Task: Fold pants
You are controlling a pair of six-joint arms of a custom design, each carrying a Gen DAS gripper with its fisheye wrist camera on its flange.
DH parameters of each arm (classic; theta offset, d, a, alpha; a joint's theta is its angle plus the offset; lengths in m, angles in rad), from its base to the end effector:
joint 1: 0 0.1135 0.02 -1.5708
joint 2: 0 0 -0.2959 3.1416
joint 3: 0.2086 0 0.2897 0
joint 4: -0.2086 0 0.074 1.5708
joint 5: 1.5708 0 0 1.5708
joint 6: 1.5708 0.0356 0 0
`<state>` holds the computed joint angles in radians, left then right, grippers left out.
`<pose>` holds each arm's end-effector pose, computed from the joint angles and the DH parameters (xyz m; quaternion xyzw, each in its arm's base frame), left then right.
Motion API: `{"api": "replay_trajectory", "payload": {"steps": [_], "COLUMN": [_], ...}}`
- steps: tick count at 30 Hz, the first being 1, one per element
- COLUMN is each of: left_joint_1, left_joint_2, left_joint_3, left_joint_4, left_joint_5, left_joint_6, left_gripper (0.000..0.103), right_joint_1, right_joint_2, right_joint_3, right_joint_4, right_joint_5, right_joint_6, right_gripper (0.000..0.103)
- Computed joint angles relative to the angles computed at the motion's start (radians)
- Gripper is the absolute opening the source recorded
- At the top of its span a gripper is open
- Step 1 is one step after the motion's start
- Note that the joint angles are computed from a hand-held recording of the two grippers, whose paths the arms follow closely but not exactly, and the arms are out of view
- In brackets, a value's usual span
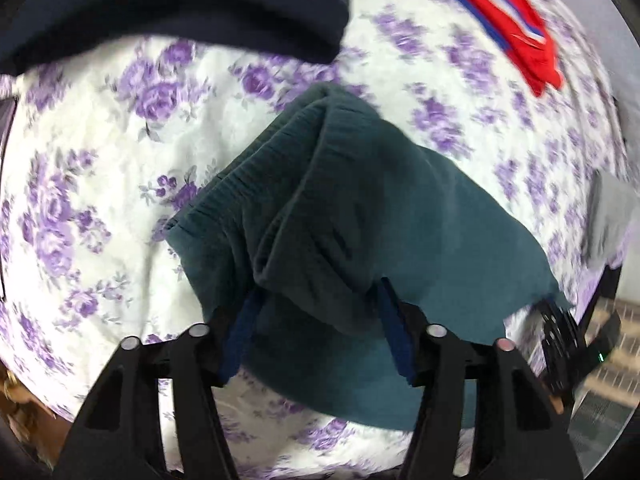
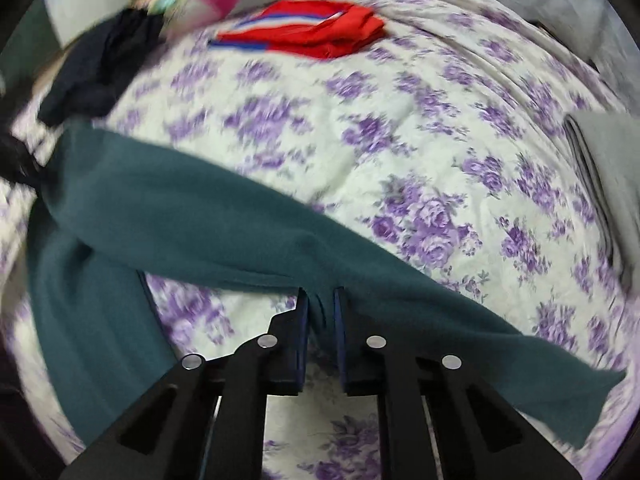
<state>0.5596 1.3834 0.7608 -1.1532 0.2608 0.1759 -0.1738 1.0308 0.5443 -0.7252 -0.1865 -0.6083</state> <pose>0.1812 0.1027 0.1816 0.2011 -0.9657 0.1572 0.0482 0.1831 -0.0254 0.1858 -0.2274 0.9530 0.0169 0.1993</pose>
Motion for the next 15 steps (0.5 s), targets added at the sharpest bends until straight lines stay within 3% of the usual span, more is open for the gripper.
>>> {"api": "replay_trajectory", "payload": {"steps": [2,4,6,7,11,15], "left_joint_1": [-0.028,-0.051,-0.093,-0.099,-0.094,-0.007], "left_joint_2": [-0.004,-0.043,-0.062,-0.065,-0.122,-0.179], "left_joint_3": [0.003,0.010,0.016,0.018,0.032,0.109], "left_joint_4": [0.012,0.016,0.017,0.018,0.006,-0.081], "left_joint_5": [-0.045,-0.036,-0.051,-0.052,-0.043,0.003], "left_joint_6": [-0.057,-0.080,-0.093,-0.093,-0.095,0.021], "left_gripper": [0.038,0.037,0.024,0.011,0.005,0.004], "right_joint_1": [-0.034,-0.070,-0.089,-0.096,-0.102,-0.188], "right_joint_2": [-0.012,-0.027,-0.036,-0.043,-0.088,-0.169], "right_joint_3": [0.015,0.031,0.040,0.043,0.061,0.108], "right_joint_4": [-0.033,-0.070,-0.090,-0.102,-0.177,-0.360], "right_joint_5": [-0.042,-0.081,-0.100,-0.108,-0.131,-0.222], "right_joint_6": [-0.004,-0.011,-0.013,-0.013,-0.018,-0.088], "right_gripper": [0.010,0.010,0.010,0.010,0.010,0.009]}}
